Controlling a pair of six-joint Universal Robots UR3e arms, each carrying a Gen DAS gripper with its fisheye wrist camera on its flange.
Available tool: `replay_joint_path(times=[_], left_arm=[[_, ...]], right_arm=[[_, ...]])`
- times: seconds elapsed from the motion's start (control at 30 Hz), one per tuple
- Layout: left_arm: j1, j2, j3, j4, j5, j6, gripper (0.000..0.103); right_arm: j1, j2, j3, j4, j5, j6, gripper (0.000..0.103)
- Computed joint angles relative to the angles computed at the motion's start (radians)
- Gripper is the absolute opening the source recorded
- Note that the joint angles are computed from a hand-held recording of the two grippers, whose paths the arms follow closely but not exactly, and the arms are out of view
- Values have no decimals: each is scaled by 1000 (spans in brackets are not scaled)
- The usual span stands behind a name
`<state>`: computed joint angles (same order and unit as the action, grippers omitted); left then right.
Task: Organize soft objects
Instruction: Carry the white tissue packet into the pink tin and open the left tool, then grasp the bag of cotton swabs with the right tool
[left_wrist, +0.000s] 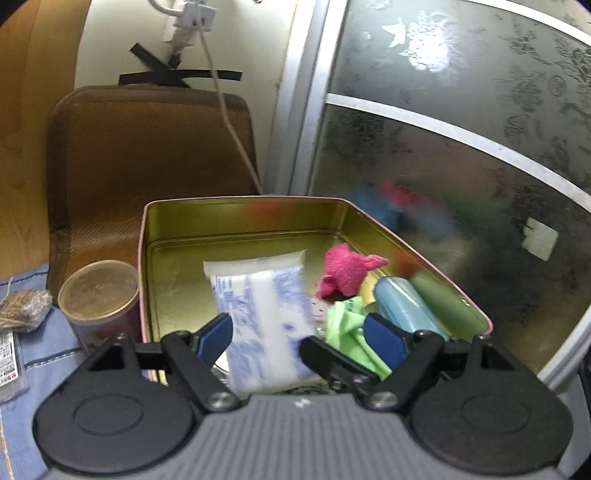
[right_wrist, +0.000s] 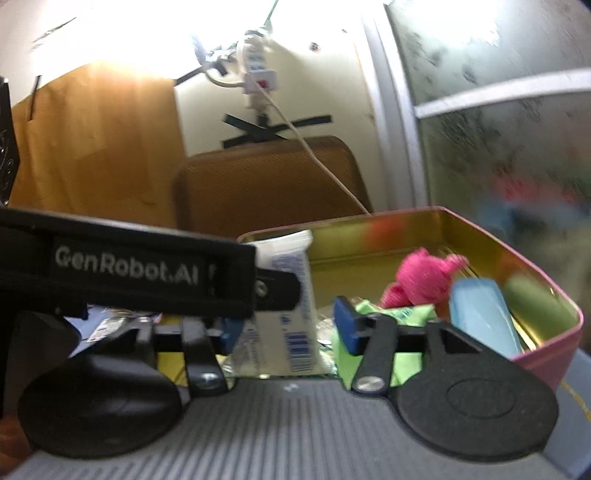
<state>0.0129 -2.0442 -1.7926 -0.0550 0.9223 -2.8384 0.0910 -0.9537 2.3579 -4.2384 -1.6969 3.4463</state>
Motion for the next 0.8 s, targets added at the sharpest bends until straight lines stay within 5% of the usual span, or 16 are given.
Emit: replay_joint_path(times=[0.3,0.57,0.8], left_arm=[[96,82,-140,89,-37,-7,83],[398,203,-378,167,-139,46,86],[613,99,-364,213,-41,26,86]], right_arm=[[14,6,-8,-26,6,-20,60],[117,7,-102,54,-33,-66,59],[221,3,-255,213,14,-146,59]])
